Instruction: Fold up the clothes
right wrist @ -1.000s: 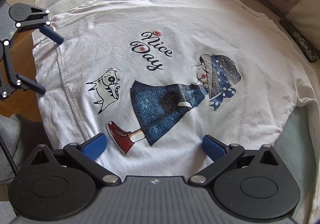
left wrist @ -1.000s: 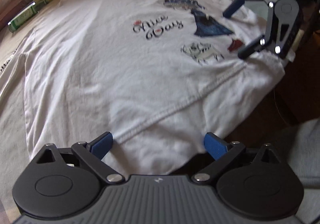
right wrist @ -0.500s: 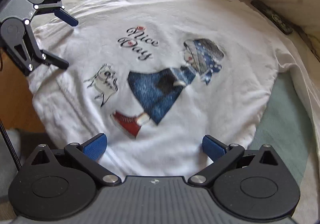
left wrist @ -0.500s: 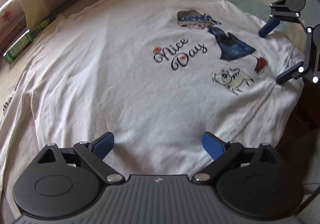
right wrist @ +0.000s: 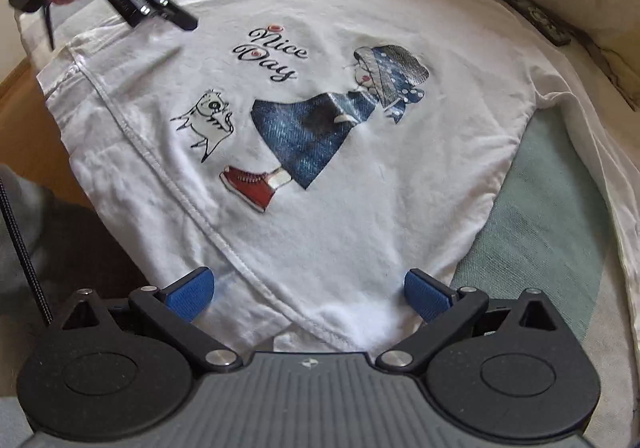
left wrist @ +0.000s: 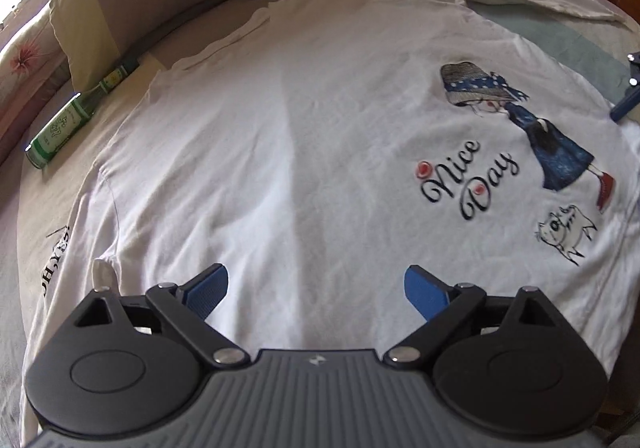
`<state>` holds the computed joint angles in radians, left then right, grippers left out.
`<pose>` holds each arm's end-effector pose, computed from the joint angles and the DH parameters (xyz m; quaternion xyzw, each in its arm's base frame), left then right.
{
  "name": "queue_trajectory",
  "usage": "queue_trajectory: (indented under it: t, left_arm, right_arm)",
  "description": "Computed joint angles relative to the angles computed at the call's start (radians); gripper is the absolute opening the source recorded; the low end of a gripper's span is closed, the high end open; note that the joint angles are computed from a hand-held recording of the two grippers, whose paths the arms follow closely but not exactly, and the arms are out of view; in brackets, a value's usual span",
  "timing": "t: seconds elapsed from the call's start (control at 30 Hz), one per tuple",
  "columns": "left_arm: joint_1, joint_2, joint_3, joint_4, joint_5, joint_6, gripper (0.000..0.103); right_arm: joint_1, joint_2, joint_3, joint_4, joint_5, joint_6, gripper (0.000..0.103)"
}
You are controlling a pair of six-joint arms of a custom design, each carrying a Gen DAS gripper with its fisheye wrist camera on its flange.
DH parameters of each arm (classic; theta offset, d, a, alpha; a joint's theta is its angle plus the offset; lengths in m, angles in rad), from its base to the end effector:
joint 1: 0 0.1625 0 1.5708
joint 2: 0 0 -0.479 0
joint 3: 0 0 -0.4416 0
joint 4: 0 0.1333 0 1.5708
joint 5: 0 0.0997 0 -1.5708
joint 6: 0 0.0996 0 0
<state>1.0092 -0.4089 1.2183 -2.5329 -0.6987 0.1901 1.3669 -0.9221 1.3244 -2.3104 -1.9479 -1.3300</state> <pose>-0.2766 -0.8331 -0.0149 0.3018 0.8525 -0.1457 0.4011 -0.0715 -0.8230 0.3169 0.4903 -0.8357 -0.0095 0.2475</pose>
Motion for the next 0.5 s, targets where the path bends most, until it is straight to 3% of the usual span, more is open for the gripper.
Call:
queue_trajectory:
  t: [0.1,0.3,0.4,0.5]
  left_arm:
    - [0.018,0.005,-0.043,0.033,0.012,-0.022,0.095]
    - [0.059,0.055,-0.155,0.045,-0.008,-0.077,0.095]
    - [0.085,0.066,-0.191,0.083,-0.066,-0.097,0.097]
    - [0.111,0.03,-0.186,0.145,-0.151,-0.115,0.098]
  right_arm:
    - [0.014,0.007,-0.031,0.046,-0.034,0.053,0.103]
    - [0.058,0.107,-0.098,-0.121,0.063,0.151,0.103]
    - [0.075,0.205,-0.196,-0.139,0.074,0.182,0.103]
    - [0.079,0.263,-0.263,-0.113,0.015,0.237,0.103]
